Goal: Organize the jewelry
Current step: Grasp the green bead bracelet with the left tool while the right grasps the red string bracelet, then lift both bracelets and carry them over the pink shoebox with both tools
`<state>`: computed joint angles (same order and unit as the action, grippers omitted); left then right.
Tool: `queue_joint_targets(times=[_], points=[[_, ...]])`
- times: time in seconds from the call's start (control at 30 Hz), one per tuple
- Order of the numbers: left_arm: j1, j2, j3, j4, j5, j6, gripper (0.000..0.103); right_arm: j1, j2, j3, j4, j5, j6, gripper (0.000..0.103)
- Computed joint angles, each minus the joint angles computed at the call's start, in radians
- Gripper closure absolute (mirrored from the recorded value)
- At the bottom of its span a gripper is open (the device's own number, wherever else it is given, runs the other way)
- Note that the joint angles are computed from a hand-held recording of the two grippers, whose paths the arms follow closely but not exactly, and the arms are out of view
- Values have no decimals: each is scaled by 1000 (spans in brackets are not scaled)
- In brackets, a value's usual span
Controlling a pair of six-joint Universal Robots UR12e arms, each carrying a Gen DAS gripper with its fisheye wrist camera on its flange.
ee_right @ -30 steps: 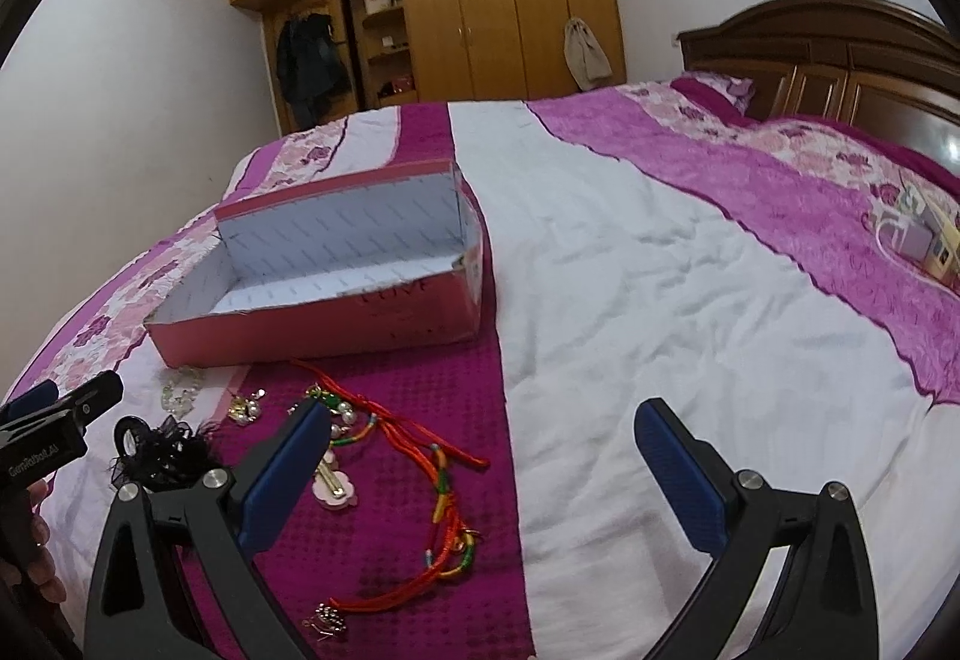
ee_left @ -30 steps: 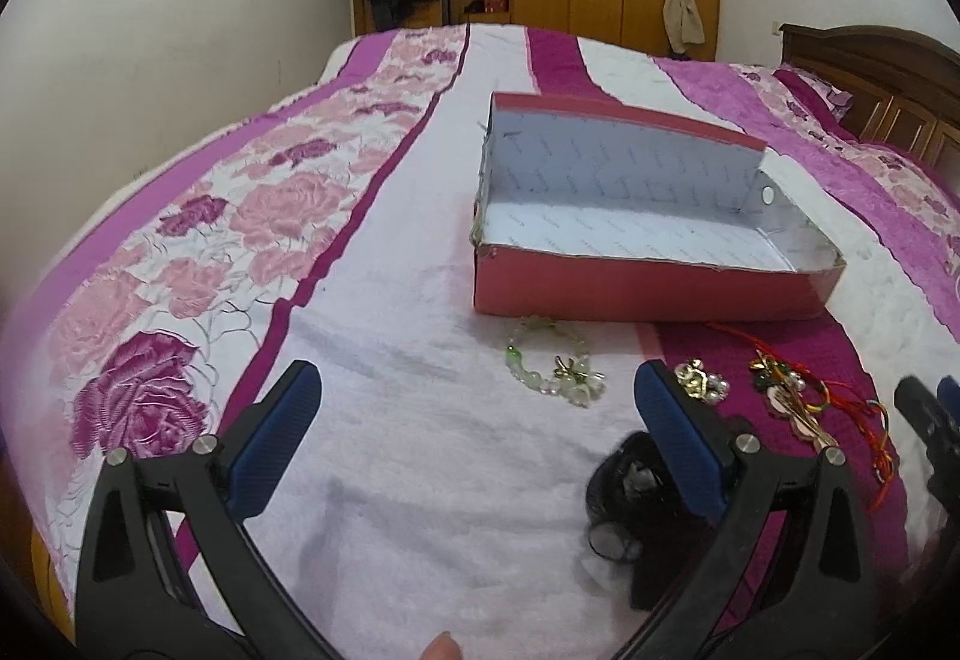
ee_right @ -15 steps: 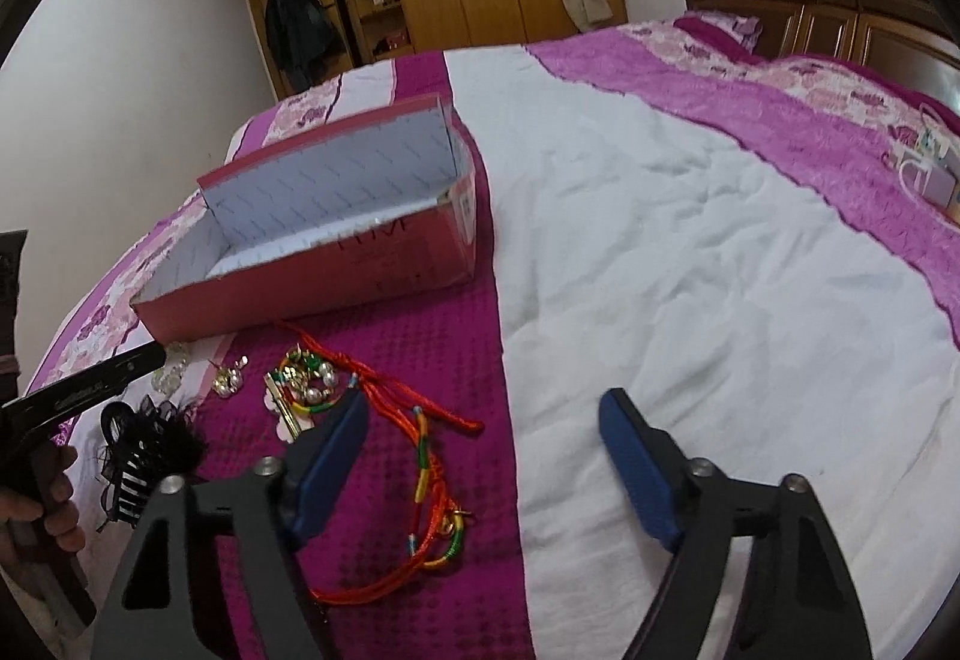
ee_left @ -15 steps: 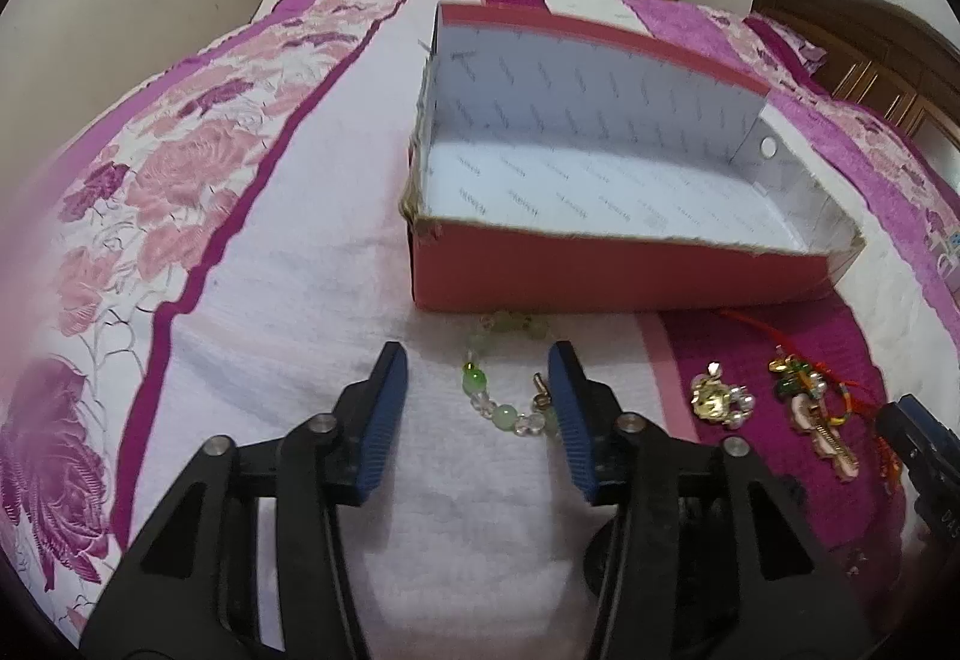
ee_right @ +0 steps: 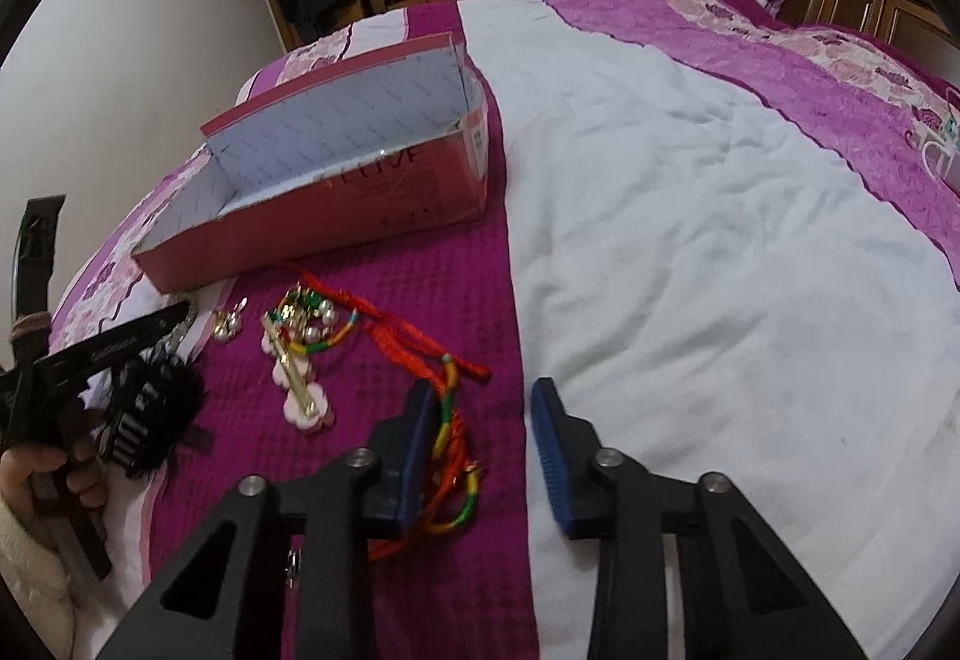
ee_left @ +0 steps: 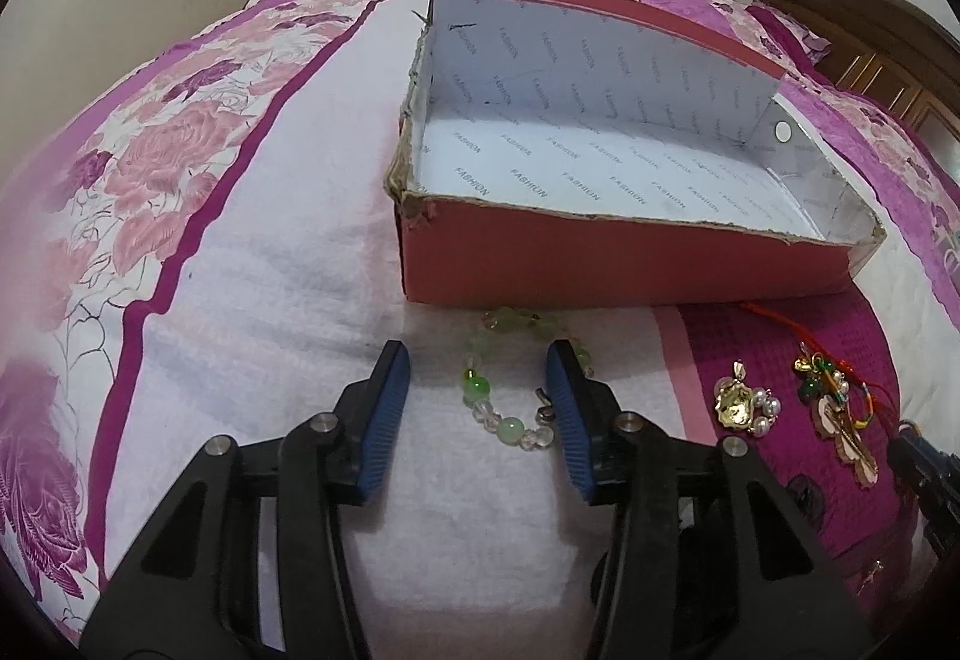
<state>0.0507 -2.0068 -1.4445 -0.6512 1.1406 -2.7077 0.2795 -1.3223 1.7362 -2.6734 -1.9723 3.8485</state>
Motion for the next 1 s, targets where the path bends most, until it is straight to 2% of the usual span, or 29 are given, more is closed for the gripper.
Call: queue_joint_targets(times=[0.03,0.1,0.13,0.3,0.57,1.0], points=[[1,0,1,-1,-6,2,72,1,-3,1,6,6,-3,78],[6,3,0,-11,-27,9,99,2,-7,2,16,14,-10,89],[6,2,6,-22,-32,11,103,3,-7,2,17,15,-15,91],[16,14,-6,-28,-69,16,103,9,-6,1,-3,21,-47,95],[38,49,-38,10,-138,-10,103,13,-13,4,-33,18,-73,96],[67,90,-70,91,-242,-55,103,36,-25,-2,-124,-36,-149,96]])
